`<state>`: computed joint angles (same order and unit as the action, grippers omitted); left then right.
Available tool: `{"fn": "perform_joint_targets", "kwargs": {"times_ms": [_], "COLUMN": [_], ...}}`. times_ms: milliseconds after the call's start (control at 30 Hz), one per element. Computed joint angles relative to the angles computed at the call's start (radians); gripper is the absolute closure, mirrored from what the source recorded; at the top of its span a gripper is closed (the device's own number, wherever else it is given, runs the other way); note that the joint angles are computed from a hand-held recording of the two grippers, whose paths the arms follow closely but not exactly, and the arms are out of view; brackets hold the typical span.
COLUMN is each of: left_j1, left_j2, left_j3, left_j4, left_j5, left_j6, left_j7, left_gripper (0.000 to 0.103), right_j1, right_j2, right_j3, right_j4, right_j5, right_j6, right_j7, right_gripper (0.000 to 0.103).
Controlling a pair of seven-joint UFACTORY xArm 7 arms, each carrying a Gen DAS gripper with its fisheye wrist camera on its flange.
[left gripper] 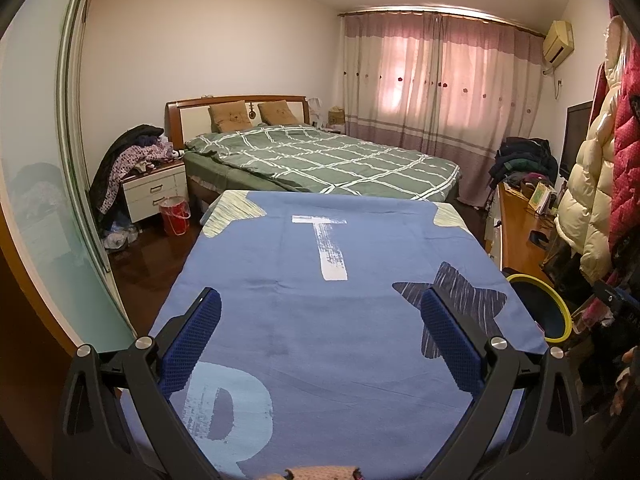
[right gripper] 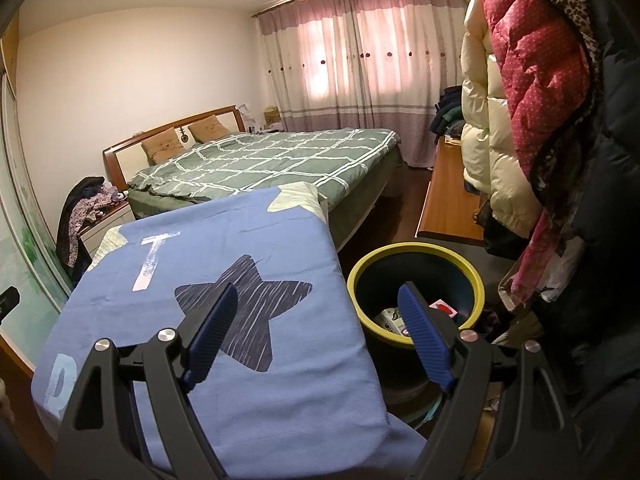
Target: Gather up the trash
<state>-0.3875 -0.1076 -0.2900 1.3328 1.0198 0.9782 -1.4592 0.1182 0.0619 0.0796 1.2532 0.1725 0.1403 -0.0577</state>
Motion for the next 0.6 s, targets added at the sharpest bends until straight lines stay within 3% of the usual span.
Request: {"fn": "perform_joint_targets", "kwargs": {"times_ms": [600], "left_j1": [-0.004], "left_j2": [0.010], "left_j3": [0.005], "left_j4": [0.003], "left_j5": [0.000], "left_j6": [-0.005], "left_j7": [0.001], "left_gripper": [0.005], "right_j1": [0.004], "right_j2": [0.006], "right_j3": [0.003], "right_j4": [0.004], "right_j5": [-0.005], "right_j6": [-0.003], "right_j7": [0.005], "right_gripper": [0.025]}}
